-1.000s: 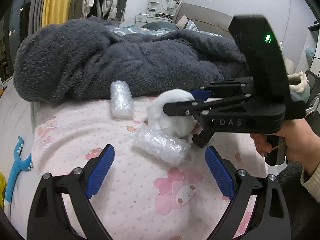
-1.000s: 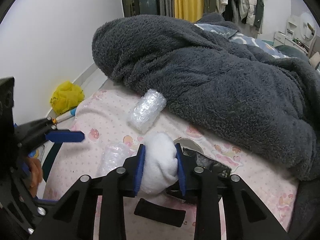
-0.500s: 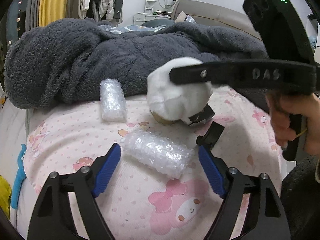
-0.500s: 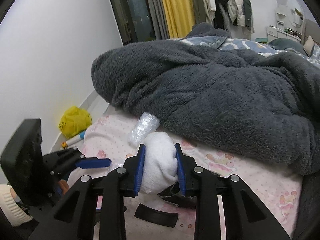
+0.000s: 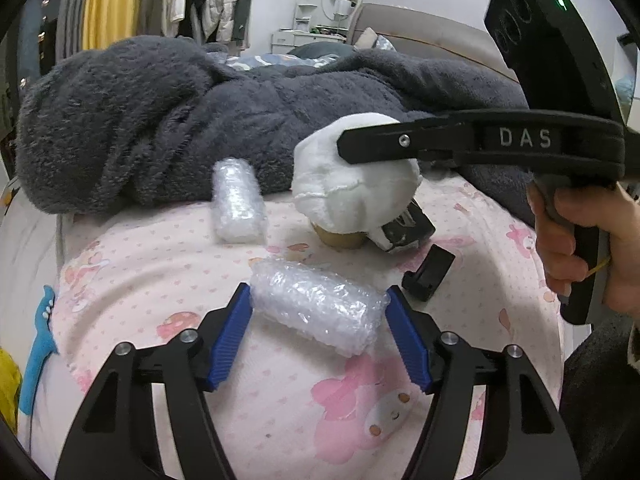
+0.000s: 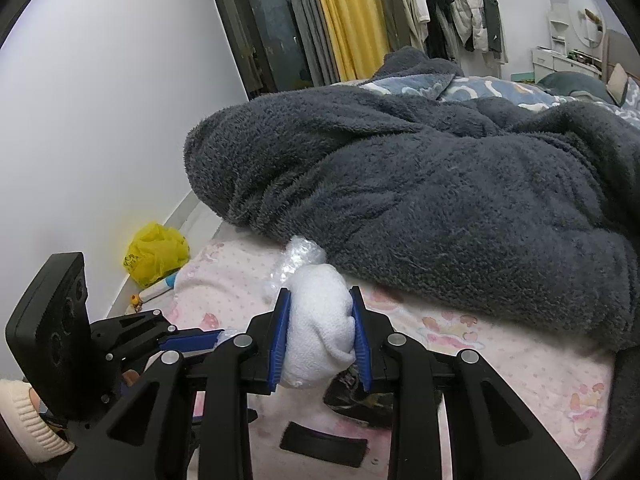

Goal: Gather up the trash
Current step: 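Grasp a white sock with the right tool while the left tool grasps a bubble-wrap roll, then carry the sock and bubble-wrap roll over the teal bin with both tools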

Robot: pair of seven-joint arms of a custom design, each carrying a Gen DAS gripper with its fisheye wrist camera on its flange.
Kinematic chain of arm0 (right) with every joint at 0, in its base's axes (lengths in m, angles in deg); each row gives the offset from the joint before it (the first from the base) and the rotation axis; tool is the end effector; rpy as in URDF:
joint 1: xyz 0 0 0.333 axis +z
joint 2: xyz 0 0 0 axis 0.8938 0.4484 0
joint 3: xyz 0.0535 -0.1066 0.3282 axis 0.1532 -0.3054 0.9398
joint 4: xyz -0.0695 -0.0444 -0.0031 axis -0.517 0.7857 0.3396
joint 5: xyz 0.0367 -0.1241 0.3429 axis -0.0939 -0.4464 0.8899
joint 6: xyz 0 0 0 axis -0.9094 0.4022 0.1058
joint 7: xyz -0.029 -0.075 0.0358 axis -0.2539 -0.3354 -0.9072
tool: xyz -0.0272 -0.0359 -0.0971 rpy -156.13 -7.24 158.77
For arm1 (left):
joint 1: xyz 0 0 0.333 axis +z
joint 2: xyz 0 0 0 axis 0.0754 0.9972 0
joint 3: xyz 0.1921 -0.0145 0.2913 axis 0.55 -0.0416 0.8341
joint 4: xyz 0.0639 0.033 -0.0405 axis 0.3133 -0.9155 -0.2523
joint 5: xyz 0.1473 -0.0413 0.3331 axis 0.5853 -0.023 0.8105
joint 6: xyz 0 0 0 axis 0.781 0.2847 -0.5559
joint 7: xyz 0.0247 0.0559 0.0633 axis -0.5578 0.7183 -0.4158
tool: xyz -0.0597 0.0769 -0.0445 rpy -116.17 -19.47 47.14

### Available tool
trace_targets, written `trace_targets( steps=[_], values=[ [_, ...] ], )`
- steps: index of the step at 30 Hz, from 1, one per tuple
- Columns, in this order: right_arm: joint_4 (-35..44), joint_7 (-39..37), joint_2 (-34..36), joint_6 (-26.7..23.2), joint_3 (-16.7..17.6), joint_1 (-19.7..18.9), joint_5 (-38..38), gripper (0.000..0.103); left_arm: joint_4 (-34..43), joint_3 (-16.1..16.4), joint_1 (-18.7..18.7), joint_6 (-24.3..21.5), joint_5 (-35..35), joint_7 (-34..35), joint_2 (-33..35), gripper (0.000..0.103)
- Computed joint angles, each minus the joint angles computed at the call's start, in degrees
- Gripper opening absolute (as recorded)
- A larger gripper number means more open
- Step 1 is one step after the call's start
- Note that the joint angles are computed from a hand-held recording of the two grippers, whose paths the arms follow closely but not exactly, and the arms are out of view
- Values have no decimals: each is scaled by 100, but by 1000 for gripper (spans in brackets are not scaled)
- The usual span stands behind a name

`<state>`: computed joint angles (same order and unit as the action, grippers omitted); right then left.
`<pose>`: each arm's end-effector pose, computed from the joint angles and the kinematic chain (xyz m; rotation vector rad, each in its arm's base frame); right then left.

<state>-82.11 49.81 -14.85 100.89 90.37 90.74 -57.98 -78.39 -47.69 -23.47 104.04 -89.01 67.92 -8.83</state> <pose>0.5078 0.3515 0.6595 -1.6655 1.5948 -0.4736 0.5249 -0.4924 0.6006 -0.9920 2.5515 -1.2050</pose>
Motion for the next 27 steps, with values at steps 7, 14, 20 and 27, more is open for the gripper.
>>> trace_targets(
  steps=[7,14,20,27],
  values=[
    [404,-101,250,-117,10,122,24,29,-307,182,79,82,103,-415,-334,70],
    [1006,-321,635,-228,-15,329,182,29,-584,352,201,17,359,-845,-605,70],
    [1720,-596,1043,-469,-71,587,291,29,-727,347,370,-182,417,-895,-815,70],
    [2448,-840,1433,-848,-152,853,394,29,-991,348,525,-219,340,-789,-1092,70]
  ],
)
